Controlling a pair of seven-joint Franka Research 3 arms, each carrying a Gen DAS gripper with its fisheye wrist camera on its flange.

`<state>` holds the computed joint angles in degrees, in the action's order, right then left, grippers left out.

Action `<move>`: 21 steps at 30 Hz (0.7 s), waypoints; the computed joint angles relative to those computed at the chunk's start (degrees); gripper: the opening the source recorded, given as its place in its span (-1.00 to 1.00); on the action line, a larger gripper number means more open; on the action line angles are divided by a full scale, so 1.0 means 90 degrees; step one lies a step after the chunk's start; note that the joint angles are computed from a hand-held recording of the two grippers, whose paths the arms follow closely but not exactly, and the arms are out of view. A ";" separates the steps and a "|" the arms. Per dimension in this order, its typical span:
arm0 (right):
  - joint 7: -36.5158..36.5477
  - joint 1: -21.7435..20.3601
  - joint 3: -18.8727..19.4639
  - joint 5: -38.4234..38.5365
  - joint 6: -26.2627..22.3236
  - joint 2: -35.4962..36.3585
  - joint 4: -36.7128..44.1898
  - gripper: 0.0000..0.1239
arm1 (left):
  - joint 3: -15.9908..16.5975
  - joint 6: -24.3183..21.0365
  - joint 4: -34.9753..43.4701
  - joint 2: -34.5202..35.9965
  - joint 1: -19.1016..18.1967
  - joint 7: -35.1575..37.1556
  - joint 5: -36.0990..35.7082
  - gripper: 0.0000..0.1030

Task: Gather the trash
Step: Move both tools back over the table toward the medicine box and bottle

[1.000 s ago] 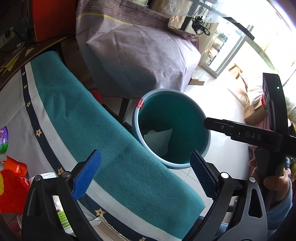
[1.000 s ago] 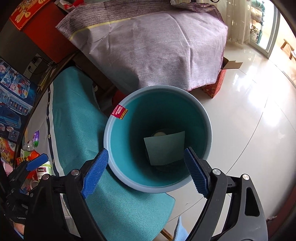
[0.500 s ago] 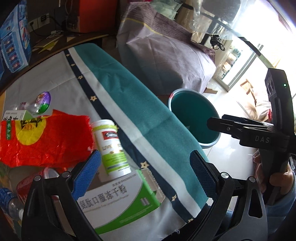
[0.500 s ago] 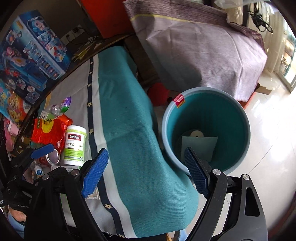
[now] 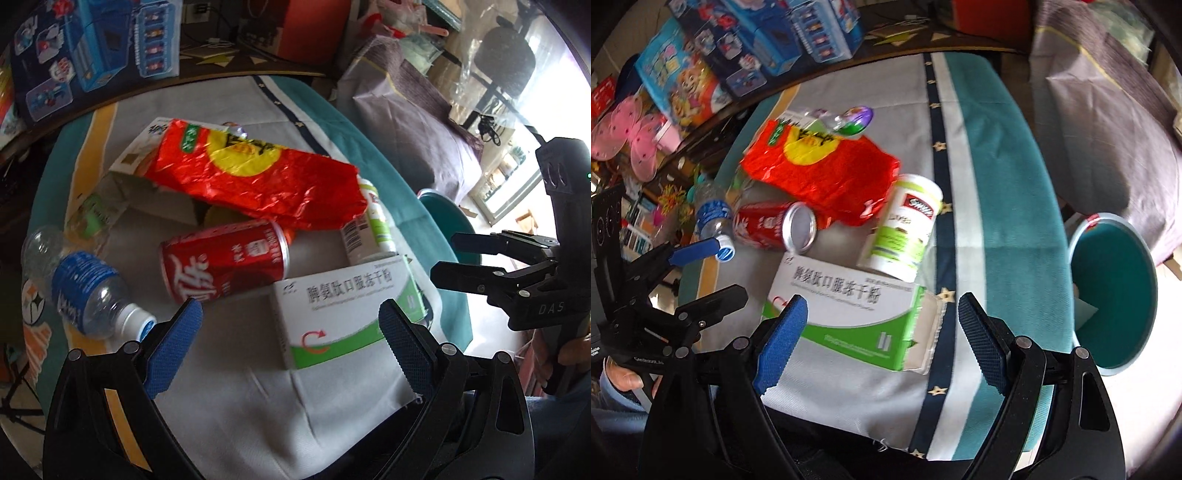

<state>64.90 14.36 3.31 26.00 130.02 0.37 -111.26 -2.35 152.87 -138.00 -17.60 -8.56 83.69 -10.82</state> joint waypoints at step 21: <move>-0.1510 0.0816 0.0365 -0.2098 -0.1465 0.1173 0.1357 0.35 | 0.0431 -0.0090 -0.1232 -0.0809 0.0344 -0.0240 -0.0113 0.87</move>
<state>51.31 21.71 6.59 7.12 116.84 10.93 -99.04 1.52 152.06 -149.08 -24.88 -5.46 81.53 -11.84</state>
